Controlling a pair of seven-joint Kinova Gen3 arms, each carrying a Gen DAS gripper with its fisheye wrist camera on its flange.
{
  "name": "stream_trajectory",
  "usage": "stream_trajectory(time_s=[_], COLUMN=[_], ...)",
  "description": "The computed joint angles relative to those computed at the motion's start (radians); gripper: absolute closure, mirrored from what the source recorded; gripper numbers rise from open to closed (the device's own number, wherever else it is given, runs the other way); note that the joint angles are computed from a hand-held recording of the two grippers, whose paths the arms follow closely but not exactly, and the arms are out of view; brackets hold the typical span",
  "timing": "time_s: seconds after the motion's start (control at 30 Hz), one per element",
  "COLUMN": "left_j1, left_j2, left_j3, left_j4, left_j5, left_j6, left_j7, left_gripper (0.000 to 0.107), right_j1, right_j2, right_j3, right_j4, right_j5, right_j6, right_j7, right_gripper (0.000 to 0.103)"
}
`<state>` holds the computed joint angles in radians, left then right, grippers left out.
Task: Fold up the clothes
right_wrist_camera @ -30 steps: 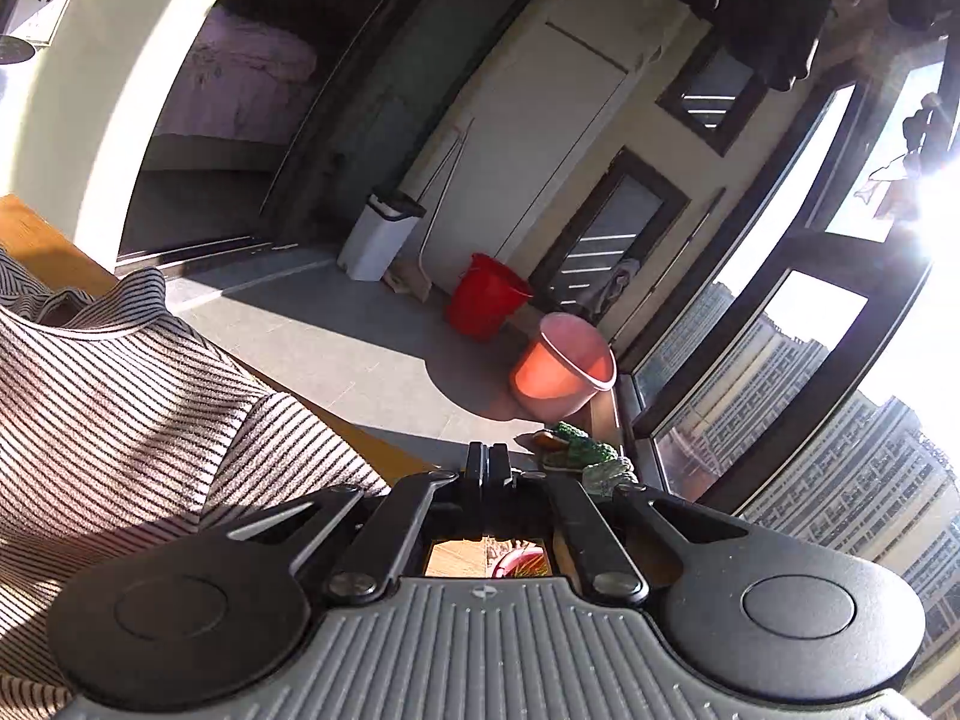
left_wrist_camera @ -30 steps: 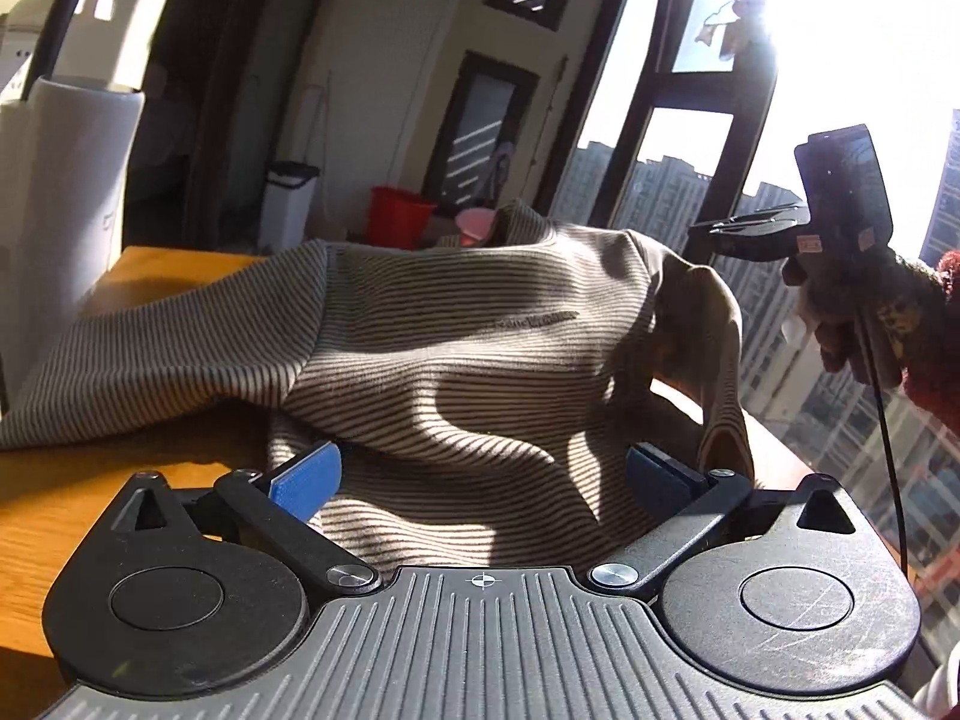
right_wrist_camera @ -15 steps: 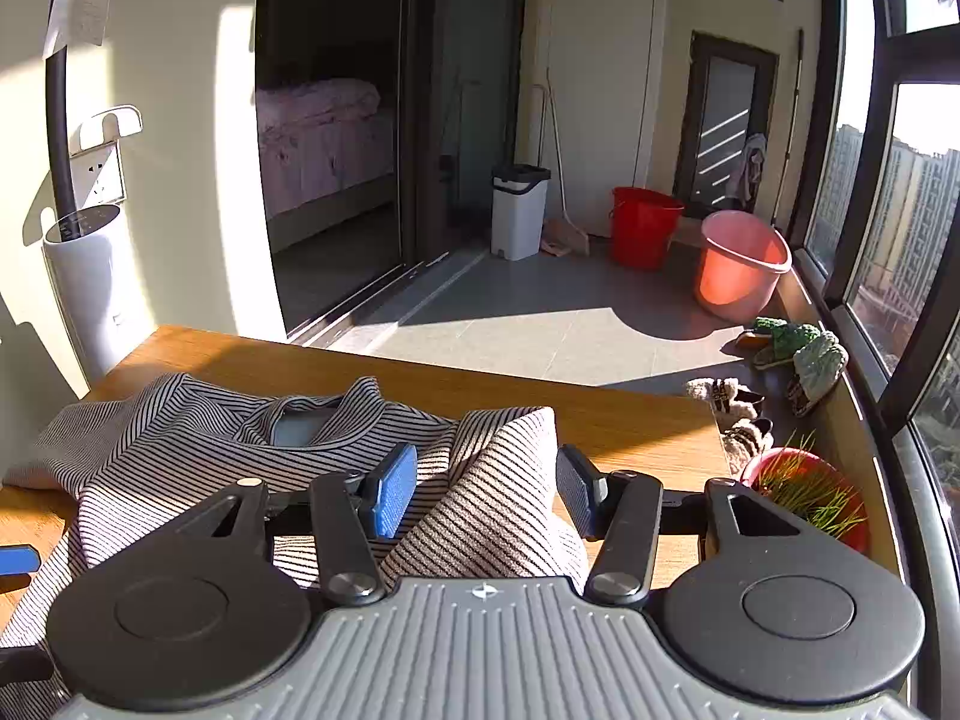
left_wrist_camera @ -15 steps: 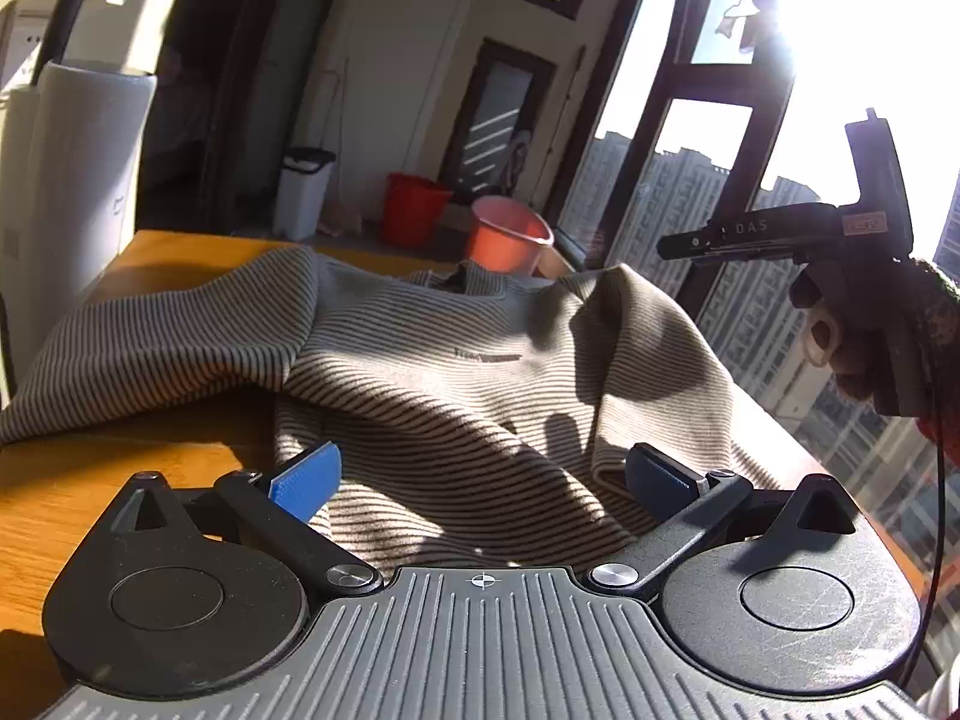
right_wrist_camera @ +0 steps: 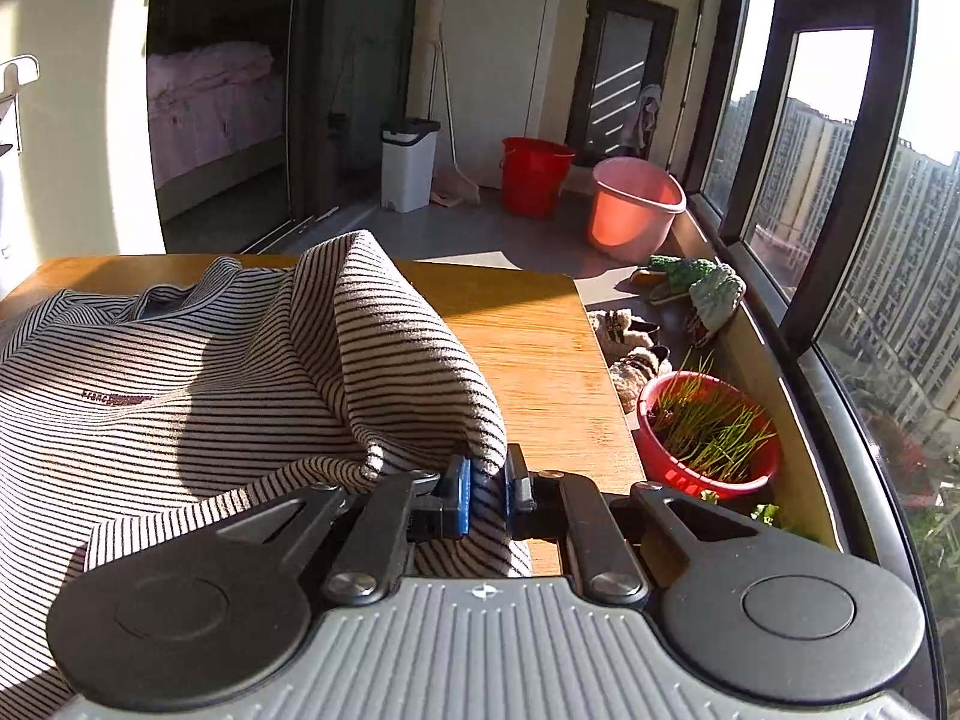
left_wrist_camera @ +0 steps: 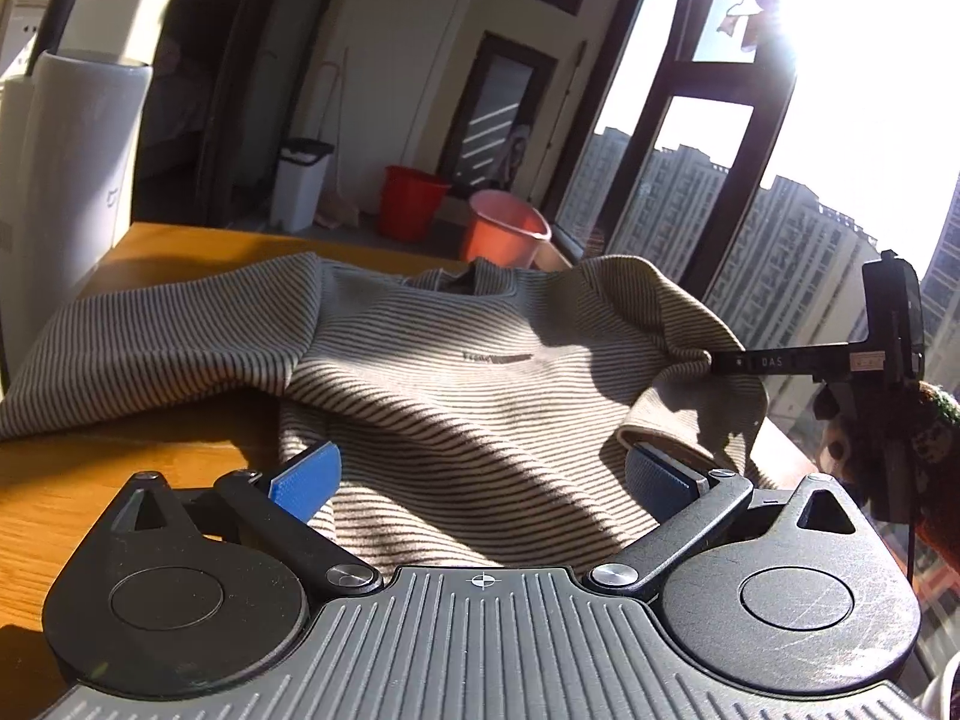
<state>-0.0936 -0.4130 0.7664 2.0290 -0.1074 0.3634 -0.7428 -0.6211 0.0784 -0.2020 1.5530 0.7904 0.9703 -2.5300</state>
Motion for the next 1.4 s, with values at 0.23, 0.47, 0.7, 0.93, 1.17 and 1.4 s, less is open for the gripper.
stream_trajectory(time_s=[0.23,0.47,0.7,0.93,1.17,1.4], left_j1=[0.174,0.025,-0.114,-0.143,-0.153,-0.163], left_j2=[0.078,0.059,-0.038,-0.075,-0.081,-0.081], left_j3=[-0.143,0.007,0.138,0.145,0.137,0.139], left_j4=[0.004,-0.019,-0.014,0.007,0.014,0.012], left_j5=[0.024,-0.072,-0.089,-0.016,0.056,0.099], left_j6=[-0.023,0.013,0.005,-0.040,-0.050,-0.046], left_j7=[-0.038,0.063,0.073,-0.009,-0.061,-0.071], left_gripper=[0.004,0.004,0.004,0.004,0.004,0.004], right_j1=[0.250,0.525,0.334,0.300,0.189,0.281], right_j2=[-0.059,0.054,0.343,0.398,0.418,0.338], right_j3=[-0.282,-0.546,-0.421,-0.422,-0.302,-0.385], right_j4=[0.026,-0.152,-0.426,-0.503,-0.642,-0.536], right_j5=[0.052,-0.156,-0.369,-0.424,-0.254,-0.316], right_j6=[0.030,-0.246,-0.161,-0.186,-0.181,-0.128], right_j7=[0.008,0.118,0.312,0.405,0.365,0.459], right_gripper=[0.089,0.086,0.077,0.101,0.102,0.082])
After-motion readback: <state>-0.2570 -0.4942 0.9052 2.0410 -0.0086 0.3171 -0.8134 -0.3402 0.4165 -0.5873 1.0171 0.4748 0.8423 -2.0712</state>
